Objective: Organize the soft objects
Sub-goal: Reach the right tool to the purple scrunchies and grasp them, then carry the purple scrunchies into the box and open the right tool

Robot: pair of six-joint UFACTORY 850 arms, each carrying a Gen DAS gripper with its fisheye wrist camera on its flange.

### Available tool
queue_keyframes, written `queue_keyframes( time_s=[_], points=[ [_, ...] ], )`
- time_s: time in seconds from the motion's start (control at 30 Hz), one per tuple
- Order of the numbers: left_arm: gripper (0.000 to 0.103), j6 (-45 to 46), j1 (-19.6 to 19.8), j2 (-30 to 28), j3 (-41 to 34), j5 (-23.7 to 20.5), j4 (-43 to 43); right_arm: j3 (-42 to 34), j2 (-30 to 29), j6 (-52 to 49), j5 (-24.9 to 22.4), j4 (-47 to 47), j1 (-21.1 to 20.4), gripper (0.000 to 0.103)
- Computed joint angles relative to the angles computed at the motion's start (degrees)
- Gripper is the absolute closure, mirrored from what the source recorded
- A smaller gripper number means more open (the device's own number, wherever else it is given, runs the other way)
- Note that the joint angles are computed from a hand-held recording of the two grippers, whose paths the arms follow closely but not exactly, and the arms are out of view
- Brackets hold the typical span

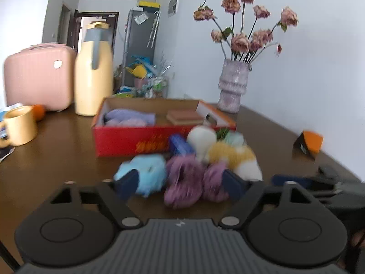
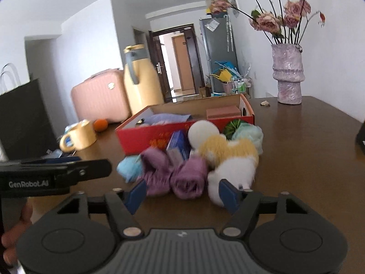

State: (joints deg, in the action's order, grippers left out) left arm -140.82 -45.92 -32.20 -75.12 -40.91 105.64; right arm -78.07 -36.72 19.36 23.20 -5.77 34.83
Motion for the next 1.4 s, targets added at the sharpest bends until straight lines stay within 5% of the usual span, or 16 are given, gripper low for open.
queue_keyframes(
  time_s=[0.07, 0.17, 0.23, 0.37, 0.43, 0.57, 0.83, 0.9, 1.03, 1.2, 1.27, 1.33, 1.4],
  points=[
    [0.041, -3.13, 2.04, -1.97, -2.62, 2.21, 3.85, -5.47, -3.51, 2.87, -2.68, -2.06, -0.43, 0.042],
    [0.079, -3.46, 5.00, -5.31, -7.18, 8.14, 2.59, -13.56, -8.87, 0.87, -7.92, -0.30, -0.35, 0.050],
    [0.087, -3.12, 6.60, -6.58, -8.56, 13.17, 1.93, -17.24, -11.42, -6.99, -10.30, 5.76, 0.07, 0.057],
    [0.089, 3.52, 6.91, -7.95, -8.71, 16.25, -3.48, -19.58, -13.58, -8.80, -11.66, 5.32, 0.40, 0.059],
    [0.089, -0.78, 6.90, -7.91, -7.55, 16.06, 0.43, -19.62, -13.84, -13.82, -11.06, 8.80, 0.73, 0.061],
    [0.089, -6.97, 7.46, -7.31, -6.11, 16.93, 5.38, -19.68, -13.49, -7.56, -12.20, 2.36, 0.72, 0.079],
    [0.092, -16.46, 3.98, -0.14, 3.45, 16.39, 12.00, -2.42, -2.50, 2.98, -6.24, -7.35, 1.49, 0.082],
    [0.084, -18.35, 2.19, 2.08, 6.70, 14.68, 13.18, 2.47, 0.37, 5.32, -3.89, -8.58, 1.88, 0.082],
    [0.048, -19.38, -1.72, 5.34, 11.38, 8.53, 12.71, 8.62, 4.35, 2.66, -1.94, -4.20, 3.14, 0.082],
    [0.049, -26.82, -2.72, 7.52, 12.97, 6.15, 14.69, 10.55, 5.63, -6.70, -1.34, 4.22, 4.93, 0.082],
    [0.059, -28.15, -2.56, 7.21, 12.47, 6.34, 14.50, 11.15, 6.00, -8.15, -1.01, 5.28, 5.30, 0.082],
    [0.081, -23.92, -2.30, 5.75, 10.72, 8.27, 10.32, 11.63, 6.19, -8.80, -0.52, 6.00, 5.42, 0.081],
    [0.081, -13.76, -2.34, 3.63, 8.31, 10.00, 0.19, 11.92, 6.22, -8.68, -0.10, 6.45, 5.47, 0.081]
  ],
)
